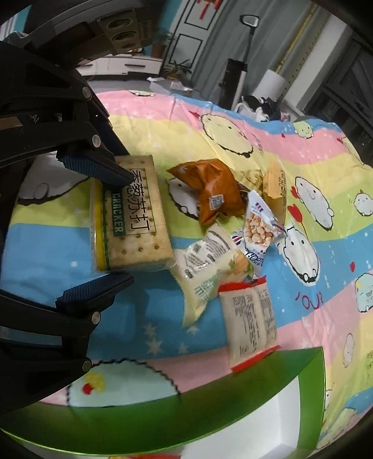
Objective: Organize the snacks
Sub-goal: 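Grasp the soda cracker pack with the right tool and lift it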
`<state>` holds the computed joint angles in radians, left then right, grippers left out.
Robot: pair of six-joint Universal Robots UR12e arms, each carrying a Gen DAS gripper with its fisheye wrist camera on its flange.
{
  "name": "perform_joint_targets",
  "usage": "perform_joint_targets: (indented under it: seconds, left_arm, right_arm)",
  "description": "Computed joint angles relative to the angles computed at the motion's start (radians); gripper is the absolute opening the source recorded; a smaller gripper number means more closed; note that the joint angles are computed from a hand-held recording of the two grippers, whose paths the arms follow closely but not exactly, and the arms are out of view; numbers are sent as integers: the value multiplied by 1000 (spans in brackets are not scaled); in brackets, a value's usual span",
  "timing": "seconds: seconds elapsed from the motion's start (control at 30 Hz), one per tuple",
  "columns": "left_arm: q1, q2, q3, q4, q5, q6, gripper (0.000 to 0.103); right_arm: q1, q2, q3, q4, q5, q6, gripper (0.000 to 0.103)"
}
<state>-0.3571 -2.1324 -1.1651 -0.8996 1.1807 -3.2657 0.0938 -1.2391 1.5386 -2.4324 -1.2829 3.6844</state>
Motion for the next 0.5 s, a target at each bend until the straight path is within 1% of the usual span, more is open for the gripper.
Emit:
perform_joint_targets:
  seconds: [0.13, 0.3, 0.37, 0.43, 0.5]
  left_arm:
    - [-4, 10, -15, -10, 5, 3, 39]
    - [-7, 15, -27, -32, 1, 20, 39]
    - [-10, 12, -27, -46, 10, 22, 40]
    - [-15, 7, -20, -65, 39, 29, 39]
    - [-17, 7, -22, -65, 44, 34, 42]
  right_arm:
    - [3, -9, 14, 9, -1, 8, 66]
    - [11, -13, 18, 38, -34, 12, 66]
    - [12, -12, 18, 53, -42, 12, 66]
    - [15, -9, 16, 66, -56, 13, 66]
    - [16, -10, 19, 62, -60, 7, 66]
